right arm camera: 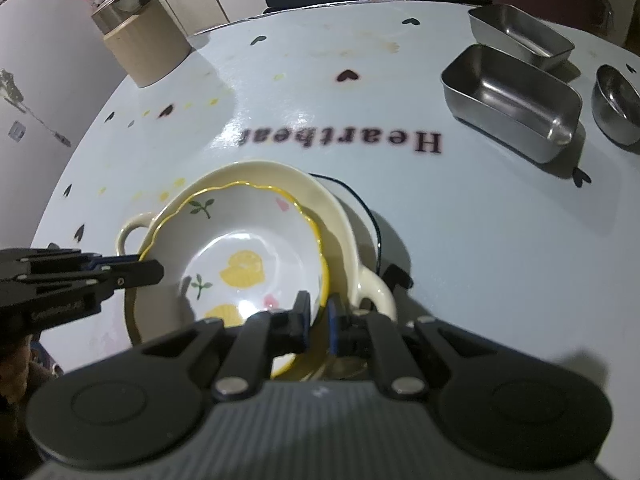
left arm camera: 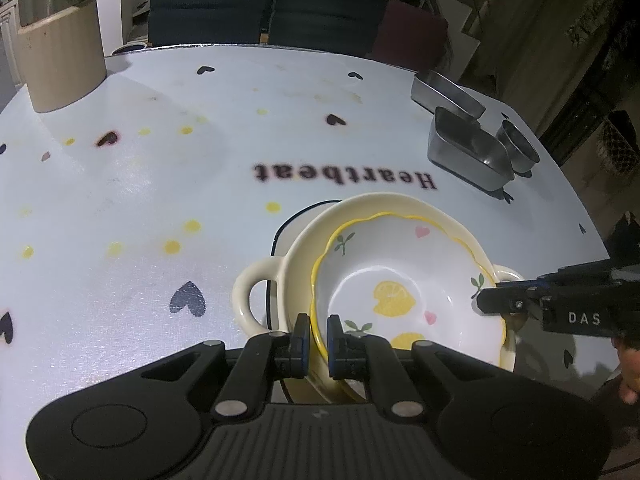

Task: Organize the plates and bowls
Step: 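Open both tools to release the plate inside the bowl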

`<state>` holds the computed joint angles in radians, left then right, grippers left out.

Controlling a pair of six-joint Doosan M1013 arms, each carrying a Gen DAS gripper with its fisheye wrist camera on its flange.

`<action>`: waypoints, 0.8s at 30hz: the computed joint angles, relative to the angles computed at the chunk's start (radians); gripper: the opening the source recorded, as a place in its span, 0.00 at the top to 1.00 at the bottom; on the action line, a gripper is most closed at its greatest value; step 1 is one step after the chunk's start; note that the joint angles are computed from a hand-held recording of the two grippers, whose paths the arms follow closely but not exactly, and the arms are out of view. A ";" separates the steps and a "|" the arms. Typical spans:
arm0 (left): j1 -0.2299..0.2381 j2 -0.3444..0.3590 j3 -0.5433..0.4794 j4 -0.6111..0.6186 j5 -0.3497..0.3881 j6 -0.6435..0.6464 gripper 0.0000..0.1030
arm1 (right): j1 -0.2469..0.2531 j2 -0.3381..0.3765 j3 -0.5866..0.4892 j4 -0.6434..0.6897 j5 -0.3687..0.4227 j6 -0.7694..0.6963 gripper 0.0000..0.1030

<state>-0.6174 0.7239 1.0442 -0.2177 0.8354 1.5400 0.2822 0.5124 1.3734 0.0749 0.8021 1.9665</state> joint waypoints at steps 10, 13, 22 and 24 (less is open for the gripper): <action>-0.003 -0.043 0.044 -0.011 -0.069 0.005 0.64 | 0.003 -0.040 0.051 0.004 -0.067 -0.050 0.56; -0.007 -0.057 0.057 -0.004 -0.113 -0.007 0.48 | 0.011 -0.073 0.084 -0.062 -0.136 -0.017 0.39; -0.037 -0.075 0.059 0.091 -0.262 -0.082 0.07 | -0.001 -0.155 0.166 -0.229 -0.298 0.179 0.01; -0.044 -0.071 0.049 0.108 -0.284 -0.096 0.05 | -0.010 -0.167 0.179 -0.283 -0.328 0.254 0.01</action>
<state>-0.6611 0.6531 1.0930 -0.1092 0.5515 1.4437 0.2724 0.3459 1.5522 -0.2084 0.4740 2.2203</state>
